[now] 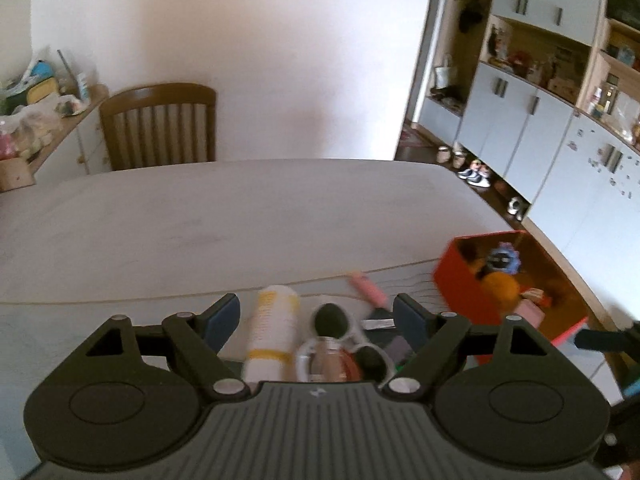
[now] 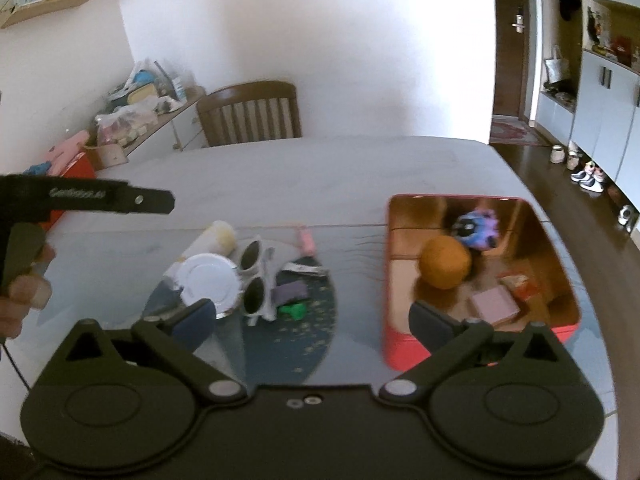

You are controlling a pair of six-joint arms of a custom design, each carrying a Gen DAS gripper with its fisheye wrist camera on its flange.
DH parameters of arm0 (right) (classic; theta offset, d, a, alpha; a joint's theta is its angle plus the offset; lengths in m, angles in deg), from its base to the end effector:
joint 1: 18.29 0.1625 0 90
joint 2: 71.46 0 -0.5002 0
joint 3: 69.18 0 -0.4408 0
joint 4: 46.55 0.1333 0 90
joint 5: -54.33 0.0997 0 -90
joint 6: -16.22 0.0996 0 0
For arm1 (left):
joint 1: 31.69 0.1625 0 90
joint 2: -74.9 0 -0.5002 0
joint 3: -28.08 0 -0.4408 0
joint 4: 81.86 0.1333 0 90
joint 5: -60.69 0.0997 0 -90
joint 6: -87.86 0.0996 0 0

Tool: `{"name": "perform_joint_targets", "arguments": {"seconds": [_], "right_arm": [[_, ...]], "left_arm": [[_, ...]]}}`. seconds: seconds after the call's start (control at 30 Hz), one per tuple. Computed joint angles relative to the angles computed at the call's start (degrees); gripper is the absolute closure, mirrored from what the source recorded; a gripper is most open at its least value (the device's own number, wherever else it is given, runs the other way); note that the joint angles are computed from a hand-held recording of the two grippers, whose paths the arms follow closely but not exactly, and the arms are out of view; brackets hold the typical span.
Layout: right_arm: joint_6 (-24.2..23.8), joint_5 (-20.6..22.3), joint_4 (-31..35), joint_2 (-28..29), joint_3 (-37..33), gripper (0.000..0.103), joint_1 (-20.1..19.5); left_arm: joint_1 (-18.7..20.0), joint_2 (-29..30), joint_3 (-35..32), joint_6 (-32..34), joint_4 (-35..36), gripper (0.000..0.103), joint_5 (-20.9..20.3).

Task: Organize rigid objects
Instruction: 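Withdraw both grippers from the box back toward the table items, then grasp the white-and-yellow bottle with the left gripper while the right grasps the small white jar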

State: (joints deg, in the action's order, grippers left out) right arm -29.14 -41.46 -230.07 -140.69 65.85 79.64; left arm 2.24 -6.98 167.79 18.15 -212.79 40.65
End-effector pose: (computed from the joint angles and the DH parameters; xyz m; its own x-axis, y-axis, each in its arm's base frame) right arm 0.1900 -0.4707 0.1868 -0.6100 -0.6876 0.3937 -0.7916 0.5515 -0.2633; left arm -0.1976 -0.4064 0.2229 -0.7324 -0.3495 -0.5844 0.3084 0.5949 -0.7423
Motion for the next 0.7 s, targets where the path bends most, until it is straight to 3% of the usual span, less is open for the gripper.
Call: {"name": "perform_joint_targets", "arguments": {"seconds": [0.13,0.23,0.7], "right_arm": [[0.7,-0.9,-0.6,1.7,0.9,0.000,1.6],[1.6,-1.6,0.0,3.3,1.3,0.000,2.8],[0.8,-6.8,0.4,10.3,1.2,0.008,6.5]], "left_arm": [[1.2,-2.7,0.1,-5.0,8.7,0.019,1.3],[2.9,-3.6,0.7,-3.1,7.2,0.019,1.0],[12.7,3.5,1.7,26.3,-24.3,0.019,-4.0]]}}
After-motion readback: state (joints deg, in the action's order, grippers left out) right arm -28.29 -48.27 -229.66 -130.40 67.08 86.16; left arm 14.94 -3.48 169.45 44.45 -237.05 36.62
